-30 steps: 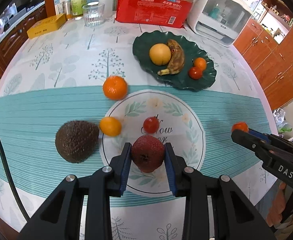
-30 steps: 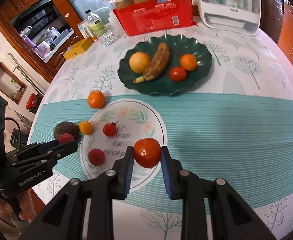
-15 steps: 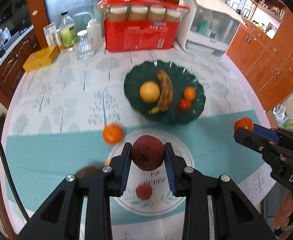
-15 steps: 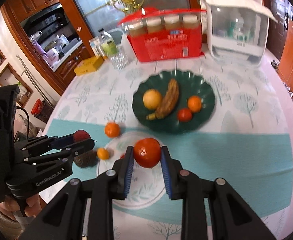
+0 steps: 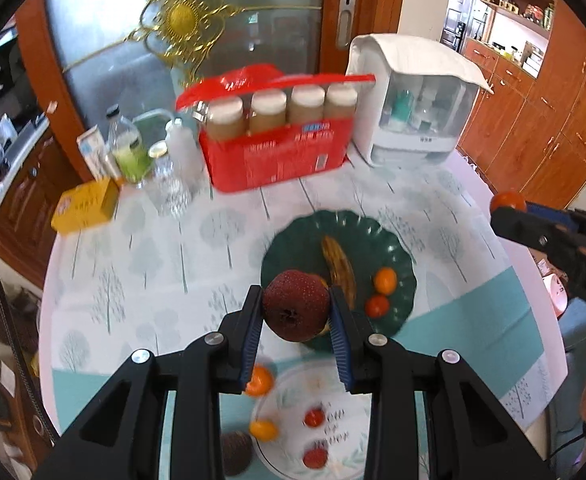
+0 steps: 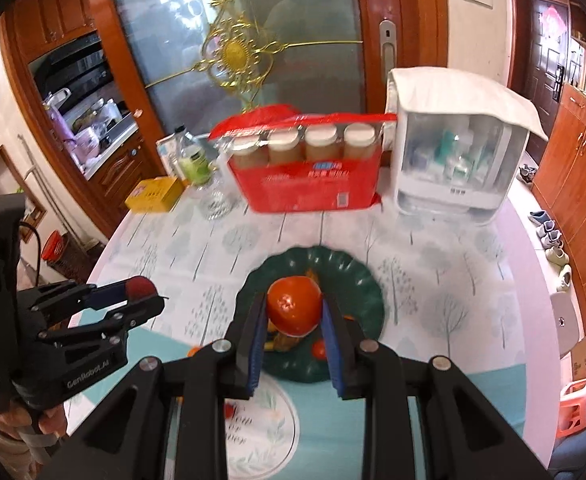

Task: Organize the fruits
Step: 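Lift and carry the red fruit and tomato in both grippers over the green plate, then lower the red fruit and tomato onto the plate and open both grippers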

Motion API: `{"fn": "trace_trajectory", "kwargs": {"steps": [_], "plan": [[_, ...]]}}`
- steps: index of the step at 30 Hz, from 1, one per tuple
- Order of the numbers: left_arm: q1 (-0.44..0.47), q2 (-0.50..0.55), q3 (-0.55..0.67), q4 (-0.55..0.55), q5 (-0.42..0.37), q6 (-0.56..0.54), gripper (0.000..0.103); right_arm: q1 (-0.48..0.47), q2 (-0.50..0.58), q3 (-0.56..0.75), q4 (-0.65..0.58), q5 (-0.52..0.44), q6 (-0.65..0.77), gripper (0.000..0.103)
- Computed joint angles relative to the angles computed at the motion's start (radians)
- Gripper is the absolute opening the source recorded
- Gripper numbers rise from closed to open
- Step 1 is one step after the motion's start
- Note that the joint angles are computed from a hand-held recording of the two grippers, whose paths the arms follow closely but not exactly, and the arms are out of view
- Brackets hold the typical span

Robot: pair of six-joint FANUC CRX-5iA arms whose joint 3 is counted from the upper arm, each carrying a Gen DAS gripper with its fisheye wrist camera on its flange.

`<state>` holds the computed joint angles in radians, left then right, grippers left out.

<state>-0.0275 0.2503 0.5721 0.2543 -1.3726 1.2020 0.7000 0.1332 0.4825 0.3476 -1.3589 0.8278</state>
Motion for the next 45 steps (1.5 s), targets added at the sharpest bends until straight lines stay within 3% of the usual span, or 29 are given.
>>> {"fn": "trace_trajectory", "kwargs": {"steps": [7, 13, 22, 39, 41, 44, 45], "plan": [[-0.043, 0.17, 0.22, -0.036, -0.052, 0.012, 0.031, -0.082, 0.113, 0.122, -0.041, -0.023, 0.033, 0.026], [-0.064, 0.324, 0.35, -0.034, -0.106, 0.044, 0.031, -0.145, 0.172, 0.103, -0.079, 0.009, 0.02, 0.027], [-0.093, 0.431, 0.345, -0.027, -0.092, 0.046, 0.031, -0.196, 0.235, 0.051, -0.165, 0.021, 0.019, 0.027], [-0.115, 0.583, 0.44, -0.029, -0.163, 0.078, 0.031, -0.223, 0.315, 0.017, -0.229, 0.0, 0.032, 0.027], [-0.117, 0.587, 0.438, -0.025, -0.166, 0.08, 0.037, -0.225, 0.325, 0.027, -0.238, -0.01, 0.039, 0.027], [-0.122, 0.568, 0.411, -0.048, -0.143, 0.087, 0.06, -0.224, 0.328, 0.03, -0.244, -0.014, 0.045, 0.028], [-0.123, 0.552, 0.39, -0.055, -0.127, 0.086, 0.061, -0.221, 0.327, 0.026, -0.241, -0.012, 0.046, 0.029]]}}
